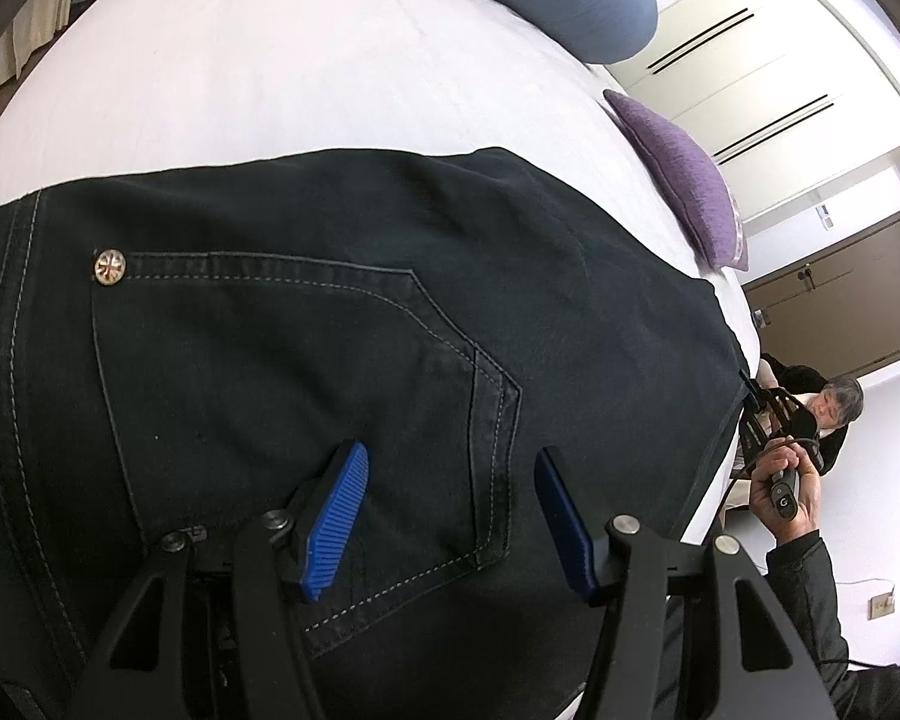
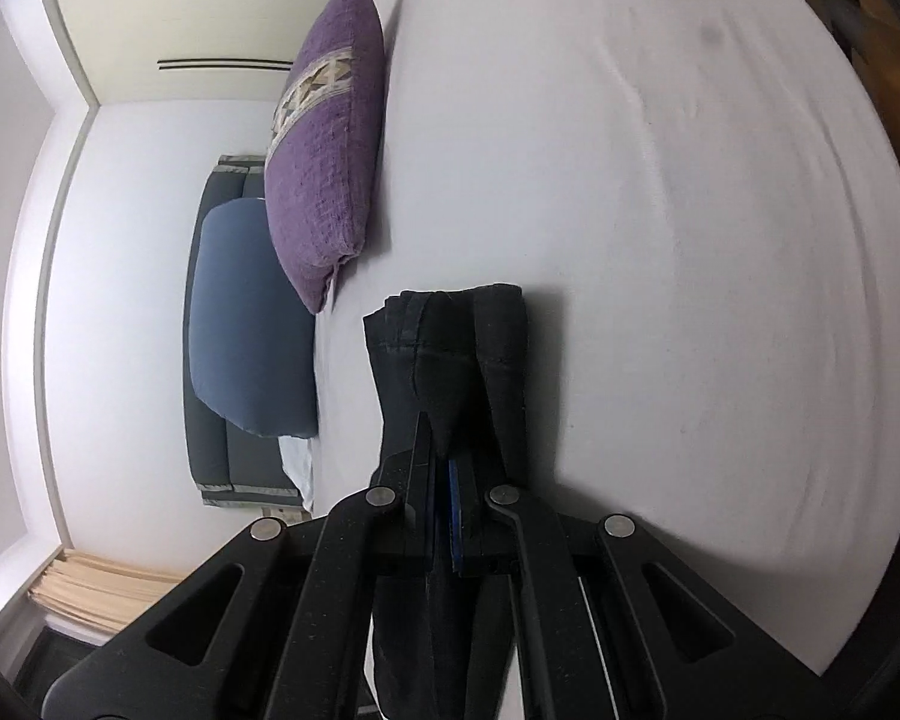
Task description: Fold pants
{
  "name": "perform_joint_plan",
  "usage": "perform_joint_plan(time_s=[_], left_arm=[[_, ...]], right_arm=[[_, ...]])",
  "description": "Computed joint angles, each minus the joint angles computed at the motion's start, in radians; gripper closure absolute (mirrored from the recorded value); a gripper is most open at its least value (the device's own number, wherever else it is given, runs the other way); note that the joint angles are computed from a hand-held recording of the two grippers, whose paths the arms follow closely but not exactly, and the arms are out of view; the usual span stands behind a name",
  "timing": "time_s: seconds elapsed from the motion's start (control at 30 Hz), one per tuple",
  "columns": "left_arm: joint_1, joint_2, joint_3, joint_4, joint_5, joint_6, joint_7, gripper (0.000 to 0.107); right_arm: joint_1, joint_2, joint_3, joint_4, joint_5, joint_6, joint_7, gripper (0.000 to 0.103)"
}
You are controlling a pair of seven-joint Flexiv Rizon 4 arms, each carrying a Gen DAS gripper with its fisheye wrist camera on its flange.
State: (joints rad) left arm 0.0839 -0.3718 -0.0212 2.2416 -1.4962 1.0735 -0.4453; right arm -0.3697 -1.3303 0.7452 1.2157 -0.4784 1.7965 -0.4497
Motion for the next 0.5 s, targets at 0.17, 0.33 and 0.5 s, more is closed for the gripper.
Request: perform_joint_plan(time_s=[0.17,0.33,0.5], left_arm=[[-0.008,0.004,0.000,-0.001,0.033,0.028,-0.028,0.046],[-0.005,-0.001,-0.008,-0.008,0.043,0.031,-0.039,0.046],[-0.004,-0.005,-0.012,-0.009,0.021,0.028,-0.020,0.046]], right_arm=[[-0.011,-0.005,0.011,0.036,0.078,0.022,-0.074,0.101],[0.008,0.107,-0.136,0.190,0.062,0.158,0.006,0.101],[-0.084,0.025,-0.023,0.166,-0.129,0.045,0.054,0.100]])
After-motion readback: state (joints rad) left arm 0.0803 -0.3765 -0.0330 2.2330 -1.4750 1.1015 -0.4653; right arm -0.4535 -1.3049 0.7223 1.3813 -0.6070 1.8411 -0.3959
